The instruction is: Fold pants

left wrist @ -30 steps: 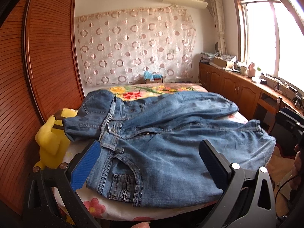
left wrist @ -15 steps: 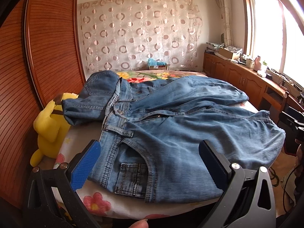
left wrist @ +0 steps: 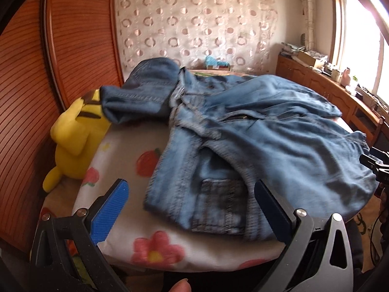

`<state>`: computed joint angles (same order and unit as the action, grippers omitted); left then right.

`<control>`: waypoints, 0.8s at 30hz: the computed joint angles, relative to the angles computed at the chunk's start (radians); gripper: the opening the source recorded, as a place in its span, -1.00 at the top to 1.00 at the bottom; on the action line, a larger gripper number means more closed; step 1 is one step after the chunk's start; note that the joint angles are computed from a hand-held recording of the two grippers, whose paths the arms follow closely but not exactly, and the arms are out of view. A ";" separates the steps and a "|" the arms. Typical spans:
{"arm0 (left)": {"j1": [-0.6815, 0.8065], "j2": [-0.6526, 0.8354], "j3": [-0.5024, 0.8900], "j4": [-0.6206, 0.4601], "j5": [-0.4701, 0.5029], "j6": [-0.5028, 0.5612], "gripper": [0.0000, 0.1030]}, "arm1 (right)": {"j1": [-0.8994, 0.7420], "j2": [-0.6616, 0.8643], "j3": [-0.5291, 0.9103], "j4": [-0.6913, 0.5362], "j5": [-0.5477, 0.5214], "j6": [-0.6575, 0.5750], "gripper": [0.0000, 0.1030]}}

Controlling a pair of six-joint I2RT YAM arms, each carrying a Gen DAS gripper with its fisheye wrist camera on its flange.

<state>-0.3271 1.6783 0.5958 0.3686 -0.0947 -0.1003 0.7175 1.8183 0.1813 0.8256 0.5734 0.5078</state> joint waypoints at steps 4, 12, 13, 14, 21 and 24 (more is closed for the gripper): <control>0.061 0.025 -0.013 0.019 0.054 0.005 -1.00 | -0.032 -0.048 0.015 -0.090 -0.051 -0.024 -1.00; 0.138 0.065 -0.056 0.062 0.163 0.007 -0.58 | 0.006 -0.170 -0.012 -0.220 -0.038 0.009 -1.00; 0.143 0.066 -0.061 0.064 0.171 0.003 -0.47 | 0.009 -0.191 -0.020 -0.231 -0.036 0.009 -1.00; 0.147 0.070 -0.064 0.068 0.179 -0.002 -0.37 | 0.023 -0.230 -0.025 -0.270 -0.027 0.019 -1.00; 0.158 0.103 -0.060 0.098 0.225 -0.019 0.05 | 0.075 -0.266 -0.066 -0.288 -0.002 0.053 -1.00; 0.136 0.109 -0.056 0.105 0.196 -0.017 0.14 | 0.060 -0.200 -0.083 -0.179 -0.002 0.028 -1.00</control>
